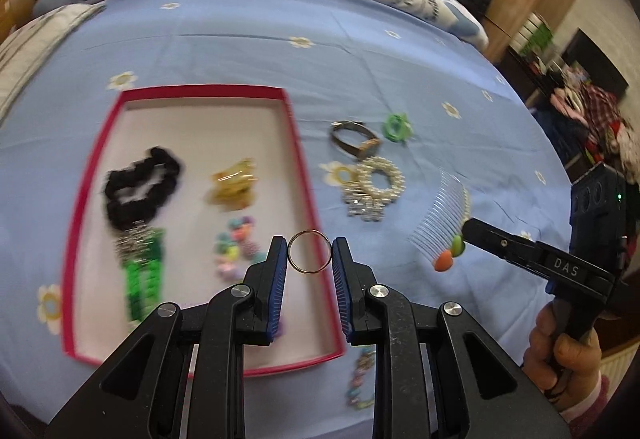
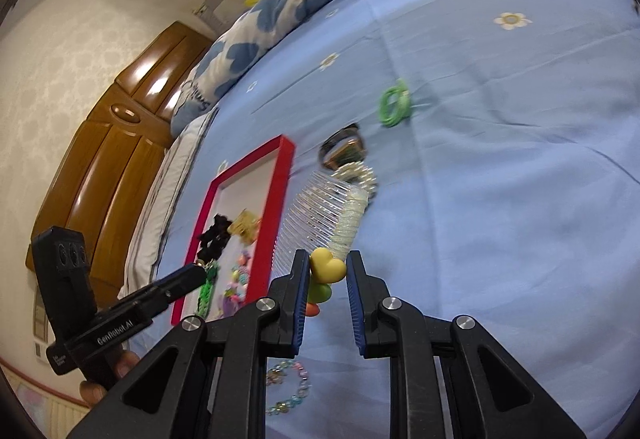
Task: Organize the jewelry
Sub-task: 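Carry the silver ring and the comb over the red-rimmed tray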
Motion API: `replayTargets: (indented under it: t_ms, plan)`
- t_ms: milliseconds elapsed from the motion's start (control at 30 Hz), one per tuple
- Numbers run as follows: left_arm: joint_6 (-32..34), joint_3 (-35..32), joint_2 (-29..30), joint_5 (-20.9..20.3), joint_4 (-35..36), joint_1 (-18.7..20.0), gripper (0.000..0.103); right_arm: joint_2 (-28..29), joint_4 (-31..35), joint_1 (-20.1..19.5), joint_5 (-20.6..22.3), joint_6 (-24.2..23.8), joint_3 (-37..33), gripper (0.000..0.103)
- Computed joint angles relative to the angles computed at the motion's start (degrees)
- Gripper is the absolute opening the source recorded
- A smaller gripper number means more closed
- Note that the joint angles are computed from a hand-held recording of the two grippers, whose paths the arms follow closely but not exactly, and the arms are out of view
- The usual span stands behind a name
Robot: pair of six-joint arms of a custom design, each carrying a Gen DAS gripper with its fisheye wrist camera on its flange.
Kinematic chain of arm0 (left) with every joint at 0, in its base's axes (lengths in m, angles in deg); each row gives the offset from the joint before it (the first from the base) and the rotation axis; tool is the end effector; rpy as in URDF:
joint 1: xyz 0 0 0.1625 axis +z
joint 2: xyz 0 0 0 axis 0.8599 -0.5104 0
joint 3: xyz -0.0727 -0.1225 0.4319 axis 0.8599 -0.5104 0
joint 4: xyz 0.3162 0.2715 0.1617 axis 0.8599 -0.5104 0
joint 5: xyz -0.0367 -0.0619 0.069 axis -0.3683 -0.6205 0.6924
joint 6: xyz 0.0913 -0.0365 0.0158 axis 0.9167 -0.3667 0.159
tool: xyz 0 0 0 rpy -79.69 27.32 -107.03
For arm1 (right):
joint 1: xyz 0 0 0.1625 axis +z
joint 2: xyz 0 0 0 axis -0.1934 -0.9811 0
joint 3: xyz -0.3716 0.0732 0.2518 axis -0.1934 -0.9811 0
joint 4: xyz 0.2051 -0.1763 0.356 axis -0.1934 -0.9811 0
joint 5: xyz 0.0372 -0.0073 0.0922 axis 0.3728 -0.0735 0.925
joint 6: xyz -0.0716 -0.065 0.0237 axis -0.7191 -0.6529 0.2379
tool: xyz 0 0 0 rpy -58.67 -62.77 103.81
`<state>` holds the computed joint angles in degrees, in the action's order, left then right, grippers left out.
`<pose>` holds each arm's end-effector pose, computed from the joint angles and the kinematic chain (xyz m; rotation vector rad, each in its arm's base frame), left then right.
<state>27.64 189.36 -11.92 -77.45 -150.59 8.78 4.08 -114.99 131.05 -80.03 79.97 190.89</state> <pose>-0.0508 -0.5977 0.4135 0.6519 2.6192 -0.4636 0.4040 -0.5313 -0.0383 -0.2469 -2.7996 1.0663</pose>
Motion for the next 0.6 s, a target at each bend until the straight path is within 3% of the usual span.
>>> replayTargets:
  t_ms: [600]
  plan:
    - [-1.0,-1.5,-2.5,3.9,-2.0,4.3,0.021,5.5,10.0,1.9,4.6,-4.2,-11.1,0.019]
